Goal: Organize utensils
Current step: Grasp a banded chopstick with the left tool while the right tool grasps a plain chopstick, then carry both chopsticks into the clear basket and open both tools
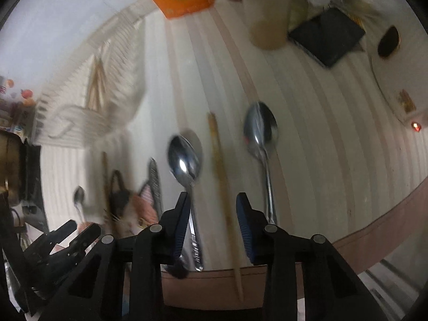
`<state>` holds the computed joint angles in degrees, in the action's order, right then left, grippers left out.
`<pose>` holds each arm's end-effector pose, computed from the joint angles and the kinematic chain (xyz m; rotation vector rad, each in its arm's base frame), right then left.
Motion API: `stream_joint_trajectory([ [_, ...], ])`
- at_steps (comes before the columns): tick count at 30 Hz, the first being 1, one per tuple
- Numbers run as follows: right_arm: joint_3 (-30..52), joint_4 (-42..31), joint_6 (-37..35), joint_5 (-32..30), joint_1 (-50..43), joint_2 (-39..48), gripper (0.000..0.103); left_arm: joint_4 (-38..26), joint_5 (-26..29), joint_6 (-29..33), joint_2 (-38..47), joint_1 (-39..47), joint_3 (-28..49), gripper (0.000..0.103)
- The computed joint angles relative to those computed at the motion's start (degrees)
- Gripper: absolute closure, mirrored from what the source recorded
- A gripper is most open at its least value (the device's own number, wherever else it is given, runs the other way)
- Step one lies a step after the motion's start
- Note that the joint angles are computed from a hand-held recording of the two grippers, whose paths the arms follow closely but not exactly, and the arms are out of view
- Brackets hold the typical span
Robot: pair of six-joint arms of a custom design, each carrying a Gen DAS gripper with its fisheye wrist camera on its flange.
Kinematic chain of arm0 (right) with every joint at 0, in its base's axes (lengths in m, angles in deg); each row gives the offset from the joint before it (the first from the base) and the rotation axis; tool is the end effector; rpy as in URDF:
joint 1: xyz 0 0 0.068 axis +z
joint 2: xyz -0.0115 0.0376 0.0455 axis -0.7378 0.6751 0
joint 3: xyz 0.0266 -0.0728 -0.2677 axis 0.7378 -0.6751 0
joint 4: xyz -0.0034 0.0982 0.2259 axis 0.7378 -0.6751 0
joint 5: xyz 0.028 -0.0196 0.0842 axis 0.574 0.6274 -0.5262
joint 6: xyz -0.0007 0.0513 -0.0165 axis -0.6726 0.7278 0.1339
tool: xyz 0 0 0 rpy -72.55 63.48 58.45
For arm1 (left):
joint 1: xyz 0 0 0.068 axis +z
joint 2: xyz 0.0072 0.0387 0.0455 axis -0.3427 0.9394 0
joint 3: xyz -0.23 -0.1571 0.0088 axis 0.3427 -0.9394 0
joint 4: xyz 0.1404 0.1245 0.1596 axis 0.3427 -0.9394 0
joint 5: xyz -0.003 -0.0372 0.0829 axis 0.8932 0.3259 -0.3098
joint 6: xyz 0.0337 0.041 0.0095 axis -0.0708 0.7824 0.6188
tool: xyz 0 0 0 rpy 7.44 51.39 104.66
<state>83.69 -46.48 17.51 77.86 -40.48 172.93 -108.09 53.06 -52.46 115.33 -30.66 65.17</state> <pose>0.2708 0.0355 0.2096 1.0773 2.7642 0.2255 0.3779 -0.0732 0.2126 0.8194 2.9593 -0.0895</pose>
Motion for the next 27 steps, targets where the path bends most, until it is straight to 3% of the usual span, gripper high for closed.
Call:
stream_joint_trajectory([
  [6, -2.9, 1.4, 0.9, -0.3, 3.3, 1.6, 0.070, 1.3, 0.4, -0.4, 0.1, -1.5, -2.5, 0.056],
  [8, -2.6, 0.9, 0.8, 0.4, 4.7, 2.4, 0.070, 1.7, 0.2, -0.2, 0.0, -1.7, -3.8, 0.064],
  [10, -2.7, 0.8, 0.5, 1.1, 5.9, 3.1, 0.070, 3.1, 0.1, -0.4, -0.7, -2.0, -6.4, 0.082],
  [11, -2.7, 0.9, 0.3, 1.1, 6.3, 3.7, 0.070, 3.7, -0.4, -0.5, -0.9, -2.1, -7.1, 0.085],
  [12, -2.9, 1.0, 0.1, 1.2, 6.6, 4.1, 0.074, 4.4, -0.4, -0.5, -1.4, -2.1, -7.8, 0.095],
  [13, -2.8, 0.9, -0.2, 1.9, 7.1, 4.2, 0.076, 4.3, 0.0, -0.8, -1.2, -1.8, -7.6, 0.098],
  [15, -2.4, -0.1, -1.0, 3.1, 7.7, 4.8, 0.096, 3.9, 0.7, -1.3, -0.6, -0.9, -6.9, 0.098],
  [27, -5.9, -1.6, -2.8, 3.0, 7.4, 2.3, 0.096, 2.5, 0.3, 1.5, 1.3, 3.7, -3.8, 0.094],
])
